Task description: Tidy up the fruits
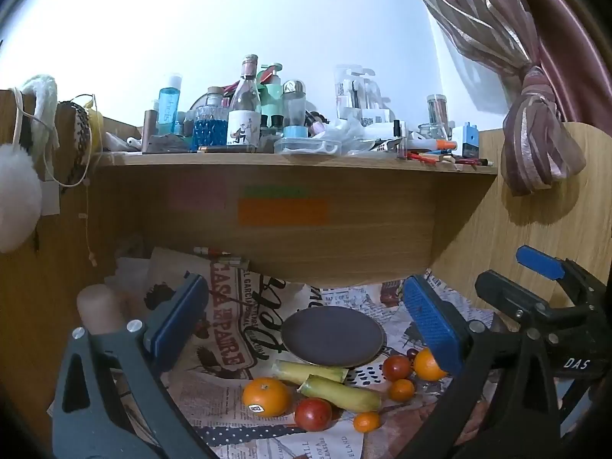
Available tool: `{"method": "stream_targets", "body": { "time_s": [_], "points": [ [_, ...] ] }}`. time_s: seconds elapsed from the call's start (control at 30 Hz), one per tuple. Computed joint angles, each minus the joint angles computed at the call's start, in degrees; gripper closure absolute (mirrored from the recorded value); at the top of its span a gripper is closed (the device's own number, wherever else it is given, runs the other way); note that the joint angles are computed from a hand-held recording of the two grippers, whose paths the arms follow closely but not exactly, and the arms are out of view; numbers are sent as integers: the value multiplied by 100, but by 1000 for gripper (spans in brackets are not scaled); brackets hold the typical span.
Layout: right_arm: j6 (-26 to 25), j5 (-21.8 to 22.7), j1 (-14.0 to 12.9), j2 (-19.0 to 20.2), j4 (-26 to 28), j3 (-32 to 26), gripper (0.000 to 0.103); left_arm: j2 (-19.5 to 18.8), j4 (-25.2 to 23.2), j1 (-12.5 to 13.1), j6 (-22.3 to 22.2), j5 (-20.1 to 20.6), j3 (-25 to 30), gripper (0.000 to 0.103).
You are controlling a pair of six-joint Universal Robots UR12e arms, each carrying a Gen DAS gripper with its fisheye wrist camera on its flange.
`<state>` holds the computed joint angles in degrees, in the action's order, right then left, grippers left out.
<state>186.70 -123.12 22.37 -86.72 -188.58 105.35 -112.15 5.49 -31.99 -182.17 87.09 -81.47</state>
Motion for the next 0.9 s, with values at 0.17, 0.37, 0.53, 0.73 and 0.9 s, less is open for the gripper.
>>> {"method": "stream_targets", "body": {
  "time_s": [0.17, 0.37, 0.53, 0.73, 0.9],
  "points": [
    [-22, -3, -2, -7, 11, 11, 0, 35, -90, 60, 7, -124, -26, 0],
    [5, -12, -2, -3, 30, 1, 0, -39, -216, 3, 66, -49, 85, 0],
    [16, -10, -10, 0, 6, 2, 0, -64, -265, 1, 30, -52, 125, 0],
    [143, 47, -49, -30, 69, 34, 0, -58, -198, 31, 21, -82, 73, 0],
    [221, 107, -63, -34, 110, 32, 0, -62, -178, 26, 19, -53, 63, 0]
  ]
}}
